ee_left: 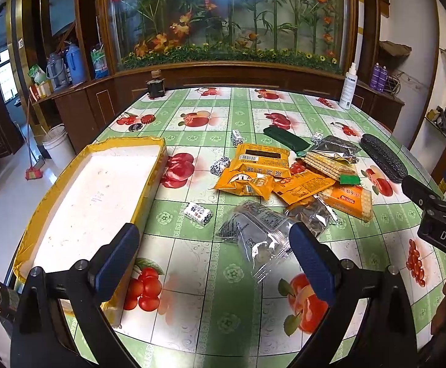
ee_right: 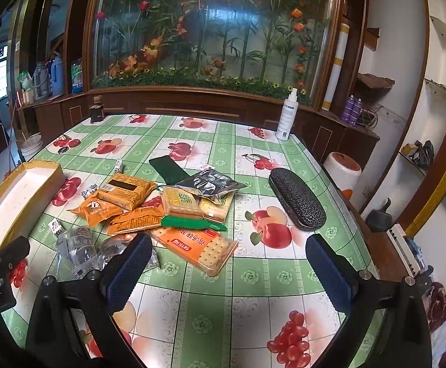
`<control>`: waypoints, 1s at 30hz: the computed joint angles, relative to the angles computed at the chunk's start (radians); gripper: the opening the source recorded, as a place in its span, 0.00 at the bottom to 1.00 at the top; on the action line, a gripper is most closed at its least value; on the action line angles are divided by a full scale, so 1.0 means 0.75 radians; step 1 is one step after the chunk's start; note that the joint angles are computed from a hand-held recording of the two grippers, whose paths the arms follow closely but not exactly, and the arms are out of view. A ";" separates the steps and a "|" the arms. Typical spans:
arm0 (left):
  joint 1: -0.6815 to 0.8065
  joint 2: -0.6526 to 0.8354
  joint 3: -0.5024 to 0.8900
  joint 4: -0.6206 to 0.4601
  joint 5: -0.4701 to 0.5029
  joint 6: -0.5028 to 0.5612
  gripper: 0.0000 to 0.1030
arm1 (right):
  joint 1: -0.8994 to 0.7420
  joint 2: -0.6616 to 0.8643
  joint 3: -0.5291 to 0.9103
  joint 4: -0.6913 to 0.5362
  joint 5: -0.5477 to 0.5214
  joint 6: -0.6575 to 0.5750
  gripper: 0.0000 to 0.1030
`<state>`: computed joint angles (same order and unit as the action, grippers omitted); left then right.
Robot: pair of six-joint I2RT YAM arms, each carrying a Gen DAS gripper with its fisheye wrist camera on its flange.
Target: Organize snacks
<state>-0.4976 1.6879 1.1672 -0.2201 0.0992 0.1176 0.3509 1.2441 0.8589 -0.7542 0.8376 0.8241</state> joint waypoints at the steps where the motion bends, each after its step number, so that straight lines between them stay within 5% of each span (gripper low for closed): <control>1: -0.001 0.000 0.001 -0.001 -0.002 -0.003 0.96 | -0.001 -0.004 -0.004 0.005 -0.004 -0.003 0.99; 5: 0.021 -0.009 -0.027 0.059 0.026 -0.007 0.96 | -0.021 -0.082 -0.072 0.084 -0.071 -0.053 0.99; 10: 0.118 -0.002 -0.055 0.109 0.241 0.007 0.96 | -0.053 -0.226 -0.228 0.271 -0.263 -0.214 0.99; 14: 0.084 0.011 -0.111 0.136 0.203 0.064 0.96 | -0.061 -0.240 -0.312 0.359 -0.354 -0.242 0.99; 21: -0.013 0.164 0.045 -0.037 0.130 0.072 0.96 | -0.175 -0.290 -0.407 0.419 -0.465 -0.230 0.98; 26: -0.036 0.380 0.359 -0.288 0.253 -0.079 0.96 | -0.396 -0.341 -0.480 0.513 -0.669 -0.309 0.99; 30: -0.087 0.451 0.444 -0.314 0.171 -0.148 0.96 | -0.516 -0.306 -0.490 0.587 -0.786 -0.378 0.98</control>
